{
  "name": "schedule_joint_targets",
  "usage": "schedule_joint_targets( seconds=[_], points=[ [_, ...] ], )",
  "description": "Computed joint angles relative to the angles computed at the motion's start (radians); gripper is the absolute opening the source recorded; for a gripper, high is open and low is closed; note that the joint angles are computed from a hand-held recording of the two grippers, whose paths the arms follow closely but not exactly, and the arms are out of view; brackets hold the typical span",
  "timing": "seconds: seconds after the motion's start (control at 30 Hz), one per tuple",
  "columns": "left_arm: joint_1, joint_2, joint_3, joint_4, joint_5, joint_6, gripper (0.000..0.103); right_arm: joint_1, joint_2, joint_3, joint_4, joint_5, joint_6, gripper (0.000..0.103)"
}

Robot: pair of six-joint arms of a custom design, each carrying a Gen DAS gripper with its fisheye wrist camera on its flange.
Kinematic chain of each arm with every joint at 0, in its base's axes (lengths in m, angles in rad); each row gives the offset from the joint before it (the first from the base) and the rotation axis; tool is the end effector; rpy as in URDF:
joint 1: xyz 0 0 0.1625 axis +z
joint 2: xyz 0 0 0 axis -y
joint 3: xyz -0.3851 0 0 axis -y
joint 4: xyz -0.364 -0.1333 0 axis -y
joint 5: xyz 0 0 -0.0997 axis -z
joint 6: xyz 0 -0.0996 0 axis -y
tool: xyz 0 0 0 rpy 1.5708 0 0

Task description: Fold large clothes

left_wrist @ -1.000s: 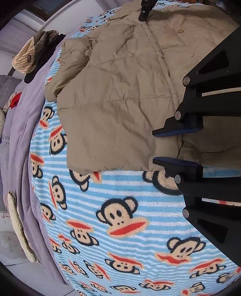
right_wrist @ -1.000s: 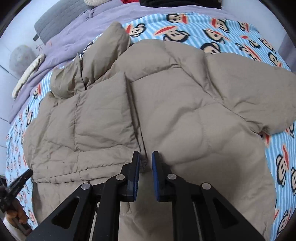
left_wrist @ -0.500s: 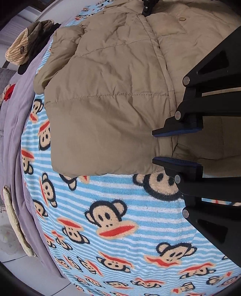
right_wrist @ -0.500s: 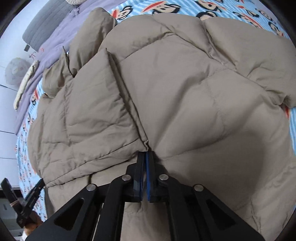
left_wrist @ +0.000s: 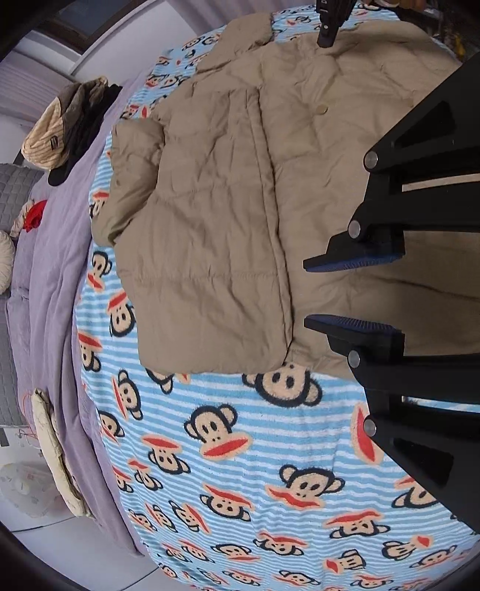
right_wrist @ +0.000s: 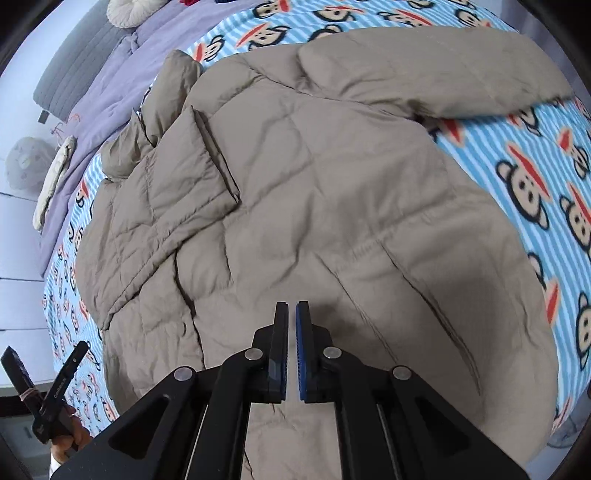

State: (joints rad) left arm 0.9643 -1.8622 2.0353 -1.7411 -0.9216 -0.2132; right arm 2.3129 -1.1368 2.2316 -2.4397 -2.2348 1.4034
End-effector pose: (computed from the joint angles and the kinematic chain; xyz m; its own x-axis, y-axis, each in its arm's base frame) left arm -0.0390 -0.3957 0.3891 -0.7593 0.2713 -0.5914 0.4188 0.8994 -0.1252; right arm 0.3290 -0.2524 0.0896 -0.7306 0.6027 0.3209 0.3706 0.7448 -0.5549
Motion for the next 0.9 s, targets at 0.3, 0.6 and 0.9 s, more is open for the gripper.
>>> schedule_joint_targets(
  seconds=[0.3, 0.6, 0.9],
  points=[
    [-0.184, -0.037, 0.048, 0.123, 0.011, -0.153, 0.103, 0.070, -0.108, 0.076, 0.017, -0.012, 0.140, 0.013],
    [-0.350, 0.100, 0.077, 0.179, 0.006, -0.445, 0.103, -0.033, -0.421, 0.254, -0.060, -0.058, -0.025, 0.069],
    [-0.452, 0.322, 0.090, 0.073, -0.055, -0.600, 0.103, -0.339, -0.938, 0.449, -0.135, -0.044, -0.360, 0.090]
  ],
)
